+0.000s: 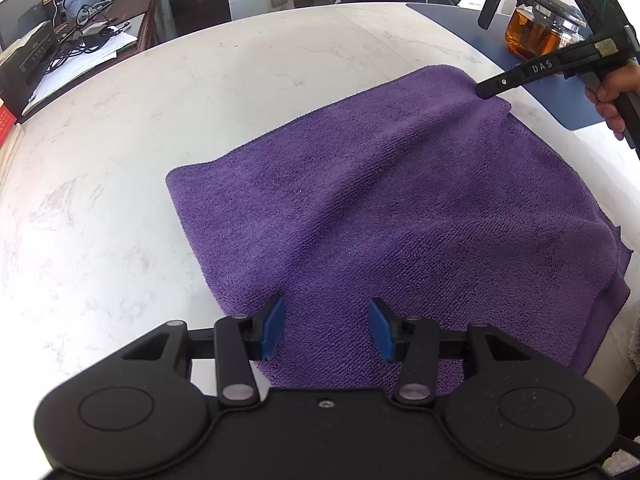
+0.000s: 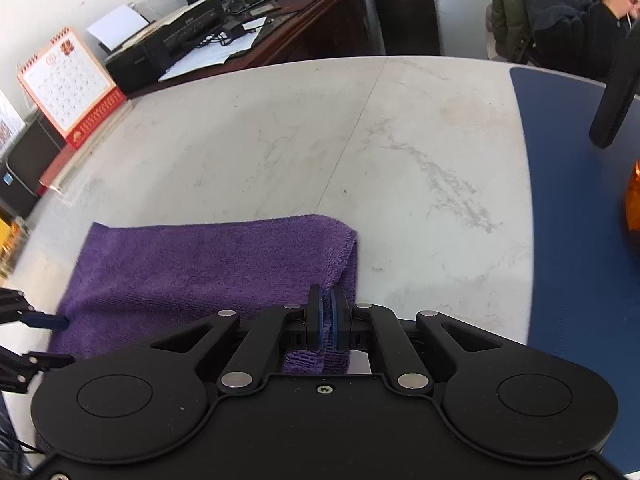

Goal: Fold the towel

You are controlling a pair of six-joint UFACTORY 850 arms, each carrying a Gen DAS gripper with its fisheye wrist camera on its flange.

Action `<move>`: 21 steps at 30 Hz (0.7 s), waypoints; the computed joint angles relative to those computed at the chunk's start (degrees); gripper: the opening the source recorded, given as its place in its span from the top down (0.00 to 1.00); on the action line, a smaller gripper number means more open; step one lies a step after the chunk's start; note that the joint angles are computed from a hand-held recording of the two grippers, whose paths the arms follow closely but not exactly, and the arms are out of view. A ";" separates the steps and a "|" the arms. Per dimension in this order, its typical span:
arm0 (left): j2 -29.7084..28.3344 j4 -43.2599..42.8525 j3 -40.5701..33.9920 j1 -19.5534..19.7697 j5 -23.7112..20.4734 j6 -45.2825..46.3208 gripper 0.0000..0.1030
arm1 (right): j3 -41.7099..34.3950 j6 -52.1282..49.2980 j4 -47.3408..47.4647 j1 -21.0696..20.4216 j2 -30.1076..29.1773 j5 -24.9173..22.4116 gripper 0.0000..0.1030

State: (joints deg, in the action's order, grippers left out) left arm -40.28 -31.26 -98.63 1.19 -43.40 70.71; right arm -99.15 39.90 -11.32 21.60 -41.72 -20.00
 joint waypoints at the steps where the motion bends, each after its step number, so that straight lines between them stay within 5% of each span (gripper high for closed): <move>1: -0.01 0.22 -0.14 -0.02 -0.06 -0.50 0.57 | -0.22 0.41 -0.99 0.12 -0.04 -0.80 0.94; 8: -0.21 -3.18 -1.98 0.83 -0.58 -1.27 0.57 | 1.95 8.40 -9.06 0.15 2.23 -1.91 0.91; 21: -9.20 -5.48 -13.63 -2.35 0.98 0.88 0.57 | -0.37 0.73 -0.14 0.97 0.79 -6.16 0.91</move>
State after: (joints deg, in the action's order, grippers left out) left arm -49.48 -36.74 -112.26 -1.16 -42.42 71.59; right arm -99.52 40.62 -11.46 22.57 -40.93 -26.16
